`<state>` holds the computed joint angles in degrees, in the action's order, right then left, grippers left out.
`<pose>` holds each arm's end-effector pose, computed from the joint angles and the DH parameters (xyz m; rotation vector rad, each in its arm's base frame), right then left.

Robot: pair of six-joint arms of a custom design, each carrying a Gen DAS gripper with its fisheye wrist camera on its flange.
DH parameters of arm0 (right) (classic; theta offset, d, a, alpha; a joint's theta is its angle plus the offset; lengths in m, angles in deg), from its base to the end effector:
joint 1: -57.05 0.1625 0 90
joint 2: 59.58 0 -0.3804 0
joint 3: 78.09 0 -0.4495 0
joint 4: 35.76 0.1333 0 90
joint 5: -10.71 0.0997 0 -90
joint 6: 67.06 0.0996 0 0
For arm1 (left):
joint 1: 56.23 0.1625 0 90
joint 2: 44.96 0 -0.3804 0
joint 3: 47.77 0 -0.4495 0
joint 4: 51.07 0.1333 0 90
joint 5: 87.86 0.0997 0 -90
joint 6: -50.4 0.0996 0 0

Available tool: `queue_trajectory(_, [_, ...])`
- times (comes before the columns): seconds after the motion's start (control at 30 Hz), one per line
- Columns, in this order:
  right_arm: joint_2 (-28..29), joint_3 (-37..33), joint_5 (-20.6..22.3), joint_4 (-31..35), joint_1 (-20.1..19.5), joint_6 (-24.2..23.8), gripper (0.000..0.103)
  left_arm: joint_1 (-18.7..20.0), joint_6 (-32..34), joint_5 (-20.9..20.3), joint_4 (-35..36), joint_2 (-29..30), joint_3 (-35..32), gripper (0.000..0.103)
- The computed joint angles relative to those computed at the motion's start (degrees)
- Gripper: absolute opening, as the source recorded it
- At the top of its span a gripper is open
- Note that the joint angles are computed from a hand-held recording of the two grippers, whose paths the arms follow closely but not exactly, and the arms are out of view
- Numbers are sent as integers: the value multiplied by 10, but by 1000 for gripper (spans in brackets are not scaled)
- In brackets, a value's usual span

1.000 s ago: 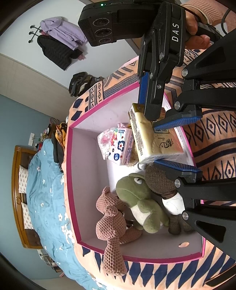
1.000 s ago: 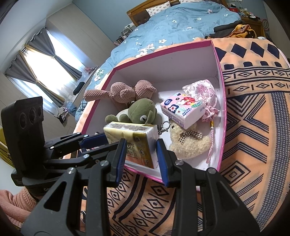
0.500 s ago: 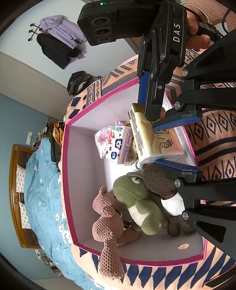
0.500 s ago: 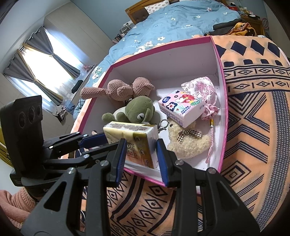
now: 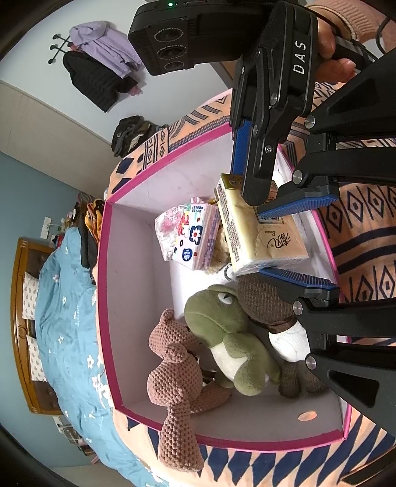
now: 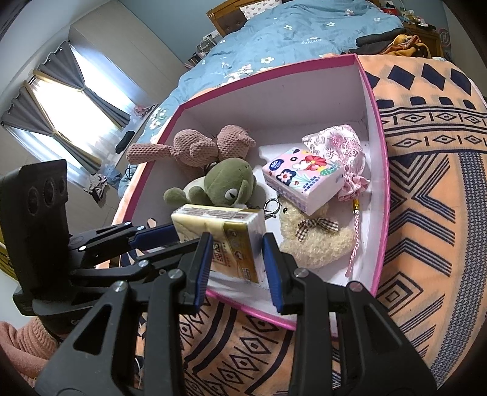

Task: Organize objects
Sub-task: 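Lower the beige tissue pack into the box beside the green plush, then set the beige tissue pack on the box floor and open the right gripper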

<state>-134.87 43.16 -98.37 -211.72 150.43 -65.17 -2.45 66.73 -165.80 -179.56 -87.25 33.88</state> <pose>0.1328 -0.5391 0.1993 -0.1289 -2.6791 0.9941 -0.3053 -0.6777 0.0345 1.2998 2.6276 -0.0316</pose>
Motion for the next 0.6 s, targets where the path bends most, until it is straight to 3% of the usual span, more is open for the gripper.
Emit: queue_trajectory(0.6, [14,-19,-21,18,2,1,37,5,-5,6,17,18,-23,35])
